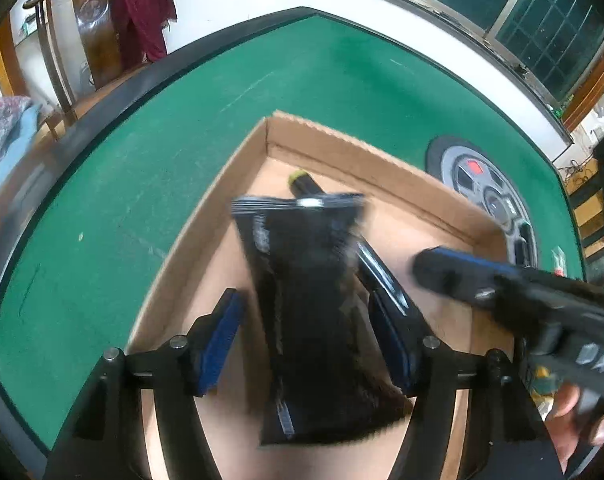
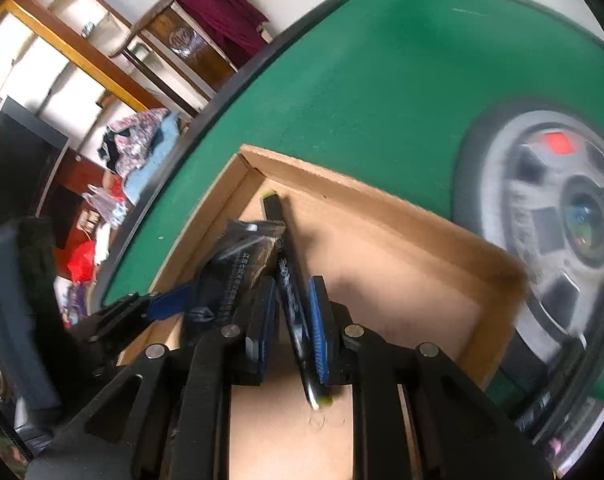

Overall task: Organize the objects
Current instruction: 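Open the left gripper over the tray while the right gripper releases the marker, then grasp the white pill bottle with the left gripper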

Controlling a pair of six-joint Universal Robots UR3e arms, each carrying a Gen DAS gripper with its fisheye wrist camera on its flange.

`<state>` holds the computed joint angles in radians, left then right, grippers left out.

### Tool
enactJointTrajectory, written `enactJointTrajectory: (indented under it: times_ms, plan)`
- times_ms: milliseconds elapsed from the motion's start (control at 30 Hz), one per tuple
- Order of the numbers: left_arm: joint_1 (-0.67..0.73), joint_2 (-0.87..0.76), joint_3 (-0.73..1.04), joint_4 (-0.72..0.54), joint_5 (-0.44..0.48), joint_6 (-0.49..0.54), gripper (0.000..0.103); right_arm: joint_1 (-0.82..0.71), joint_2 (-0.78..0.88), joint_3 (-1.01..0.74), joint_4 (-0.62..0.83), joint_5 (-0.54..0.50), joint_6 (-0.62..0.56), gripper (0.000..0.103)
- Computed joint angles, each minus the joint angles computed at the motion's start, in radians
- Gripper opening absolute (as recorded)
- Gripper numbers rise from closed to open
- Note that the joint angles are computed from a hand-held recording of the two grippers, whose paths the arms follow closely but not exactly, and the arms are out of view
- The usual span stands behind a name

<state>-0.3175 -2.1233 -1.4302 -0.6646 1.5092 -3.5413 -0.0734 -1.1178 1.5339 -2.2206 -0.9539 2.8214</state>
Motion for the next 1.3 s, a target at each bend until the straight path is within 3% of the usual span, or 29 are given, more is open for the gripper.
enactJointTrajectory:
  times_ms: [100,200,333,433,500,567,667,767,933,1033,1167,1233,1267,1300]
  plan:
    - [0.004,0.076,-0.074,0.014,-0.049,-0.002,0.06,-0.101,-0.166,0.177,0.024,0.08,-0.098,0.015]
    - [-0.063,0.158,-0.174,0.107,0.052,-0.031,0.06,-0.231,-0.353,0.315,0.171,0.162,-0.27,0.016]
    - [-0.143,0.23,-0.227,0.163,0.049,-0.017,0.06,-0.552,-0.645,0.435,0.617,0.225,-0.696,0.017]
    - [-0.229,0.255,-0.258,0.225,0.03,-0.031,0.06,-0.808,-0.857,0.504,0.844,0.209,-0.952,0.02]
    - [-0.302,0.238,-0.252,0.28,0.043,-0.03,0.06,-0.994,-0.932,0.532,1.026,0.215,-1.18,0.028]
    - [-0.377,0.197,-0.228,0.32,0.072,-0.034,0.06,-1.127,-0.913,0.55,1.093,0.2,-1.325,0.032]
    - [-0.435,0.094,-0.054,0.188,0.079,-0.03,0.06,-1.134,-0.854,0.563,0.93,0.19,-1.204,0.032]
    - [-0.483,0.015,0.07,0.091,0.129,-0.051,0.06,-1.149,-0.753,0.469,1.034,0.189,-1.249,0.034]
    - [-0.495,-0.068,0.202,-0.016,0.177,-0.067,0.06,-1.162,-0.797,0.467,1.162,0.157,-1.357,0.034]
    - [-0.464,-0.138,0.261,-0.024,0.11,-0.05,0.06,-1.13,-0.81,0.497,1.164,0.132,-1.377,0.034]
    - [-0.48,-0.223,0.352,-0.022,0.17,-0.01,0.059,-1.094,-0.808,0.535,1.12,0.119,-1.375,0.034]
    - [-0.478,-0.208,0.314,0.009,0.165,-0.031,0.049,-1.083,-0.782,0.538,1.101,0.12,-1.367,0.04]
    - [-0.486,-0.198,0.297,0.007,0.191,-0.037,0.036,-1.08,-0.775,0.544,1.091,0.119,-1.361,0.042]
    - [-0.49,-0.183,0.27,0.013,0.207,-0.049,0.029,-1.077,-0.773,0.549,1.082,0.116,-1.353,0.045]
